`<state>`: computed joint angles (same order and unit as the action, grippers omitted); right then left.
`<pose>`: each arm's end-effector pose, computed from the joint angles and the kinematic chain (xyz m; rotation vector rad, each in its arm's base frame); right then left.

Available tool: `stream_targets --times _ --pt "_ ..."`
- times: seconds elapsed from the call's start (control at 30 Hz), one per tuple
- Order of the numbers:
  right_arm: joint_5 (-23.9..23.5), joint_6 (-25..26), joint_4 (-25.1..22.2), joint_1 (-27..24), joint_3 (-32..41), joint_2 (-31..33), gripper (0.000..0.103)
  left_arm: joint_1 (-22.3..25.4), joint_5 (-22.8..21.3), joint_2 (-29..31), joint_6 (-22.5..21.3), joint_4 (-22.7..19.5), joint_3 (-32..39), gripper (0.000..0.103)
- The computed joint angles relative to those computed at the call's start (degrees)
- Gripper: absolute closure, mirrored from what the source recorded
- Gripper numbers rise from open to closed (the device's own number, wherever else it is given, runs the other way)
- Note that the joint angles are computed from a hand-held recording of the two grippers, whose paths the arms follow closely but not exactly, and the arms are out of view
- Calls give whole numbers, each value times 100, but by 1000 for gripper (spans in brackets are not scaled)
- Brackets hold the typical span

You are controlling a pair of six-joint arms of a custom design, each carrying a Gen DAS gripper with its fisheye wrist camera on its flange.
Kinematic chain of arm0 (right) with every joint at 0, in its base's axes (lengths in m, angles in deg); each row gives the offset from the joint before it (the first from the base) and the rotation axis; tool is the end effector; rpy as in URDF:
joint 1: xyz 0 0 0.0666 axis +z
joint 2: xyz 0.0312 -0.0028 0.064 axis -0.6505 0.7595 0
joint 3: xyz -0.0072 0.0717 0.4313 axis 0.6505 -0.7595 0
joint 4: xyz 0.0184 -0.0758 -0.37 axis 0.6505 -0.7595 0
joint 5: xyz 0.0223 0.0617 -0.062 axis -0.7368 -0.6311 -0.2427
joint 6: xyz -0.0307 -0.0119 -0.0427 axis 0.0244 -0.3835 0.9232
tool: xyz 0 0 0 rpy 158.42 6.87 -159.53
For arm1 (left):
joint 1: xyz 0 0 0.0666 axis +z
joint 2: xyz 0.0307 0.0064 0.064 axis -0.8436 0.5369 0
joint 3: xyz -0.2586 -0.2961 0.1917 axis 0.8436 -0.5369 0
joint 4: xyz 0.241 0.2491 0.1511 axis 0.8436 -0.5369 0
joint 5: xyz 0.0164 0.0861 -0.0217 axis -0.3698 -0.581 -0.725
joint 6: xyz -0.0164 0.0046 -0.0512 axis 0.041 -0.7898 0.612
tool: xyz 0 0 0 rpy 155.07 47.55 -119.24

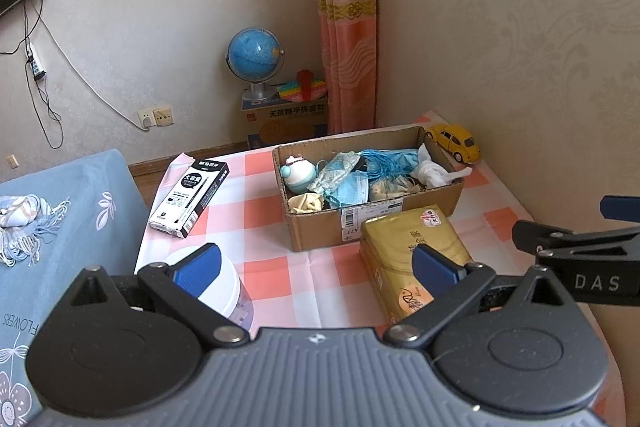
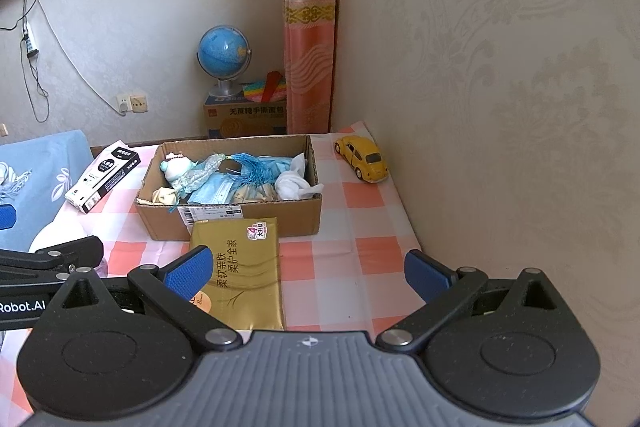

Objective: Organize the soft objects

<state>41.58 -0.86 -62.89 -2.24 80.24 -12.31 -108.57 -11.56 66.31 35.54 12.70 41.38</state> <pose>0.3346 0.2458 0.4647 -0.1369 2.2906 0.0451 0.3125 -0.3517 0.4732 0.0129 2.2714 0.0801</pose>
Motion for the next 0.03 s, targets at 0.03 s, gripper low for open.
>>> stream_targets --times 0.03 --pt "-2 -3 -1 1 0 -1 0 -1 -2 2 2 -4 2 2"
